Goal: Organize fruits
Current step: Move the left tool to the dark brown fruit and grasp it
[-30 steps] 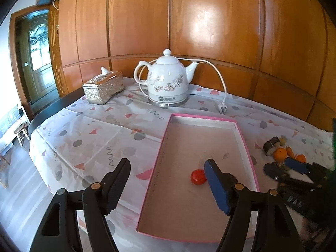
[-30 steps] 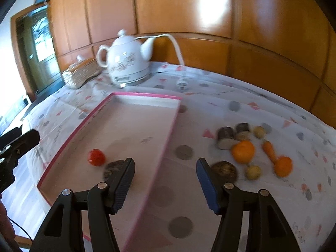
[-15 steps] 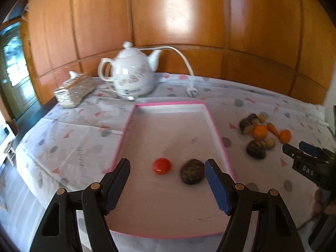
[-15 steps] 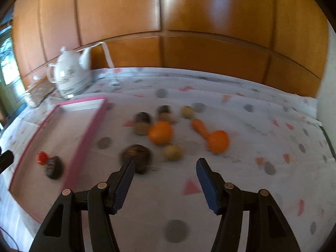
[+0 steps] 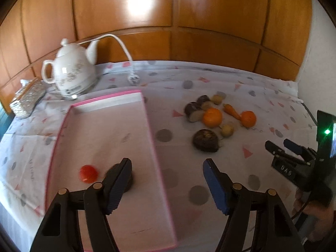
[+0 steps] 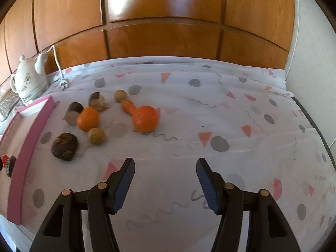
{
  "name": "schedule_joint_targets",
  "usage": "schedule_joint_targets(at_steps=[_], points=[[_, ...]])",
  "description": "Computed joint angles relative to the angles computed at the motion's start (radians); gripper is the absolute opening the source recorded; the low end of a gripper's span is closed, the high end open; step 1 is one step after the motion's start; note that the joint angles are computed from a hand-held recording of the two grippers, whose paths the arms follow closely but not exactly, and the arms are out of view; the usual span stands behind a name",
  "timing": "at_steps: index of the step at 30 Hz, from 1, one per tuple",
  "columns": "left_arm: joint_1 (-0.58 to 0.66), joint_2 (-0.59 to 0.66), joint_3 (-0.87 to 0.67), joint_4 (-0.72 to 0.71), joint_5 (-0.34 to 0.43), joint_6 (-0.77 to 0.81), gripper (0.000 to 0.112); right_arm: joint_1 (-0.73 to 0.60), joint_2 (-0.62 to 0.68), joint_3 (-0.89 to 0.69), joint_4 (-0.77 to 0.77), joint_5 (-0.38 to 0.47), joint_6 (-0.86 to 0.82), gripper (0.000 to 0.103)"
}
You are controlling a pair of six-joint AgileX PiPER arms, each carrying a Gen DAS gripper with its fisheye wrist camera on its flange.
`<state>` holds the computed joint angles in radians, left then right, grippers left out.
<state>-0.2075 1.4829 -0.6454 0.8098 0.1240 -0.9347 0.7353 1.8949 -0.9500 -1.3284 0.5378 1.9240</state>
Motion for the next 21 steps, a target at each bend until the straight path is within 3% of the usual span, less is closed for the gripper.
schedule_joint_targets(at_steps=[6,10,16,21], points=[[-0.046,0.133,-0.123,-0.203,0.026,0.178,0.071,-0.019,0.015,0.022,-0.057,-0.006,0.071,0.062],[-0.058,0.216,-0.208,-0.418,0.046,0.381,0.071,-0.032,0.031,0.016,-0.061,-0.022,0.079,0.062],[-0.081,0.35,-0.335,-0.376,0.102,0.328,0.072,-0.051,0.035,0.027,-0.091,-0.059,0.117,0.062],[-0.087,0.417,-0.41,-0.441,0.129,0.389,0.071,-0.067,0.036,0.037,-0.121,-0.091,0.157,0.062]])
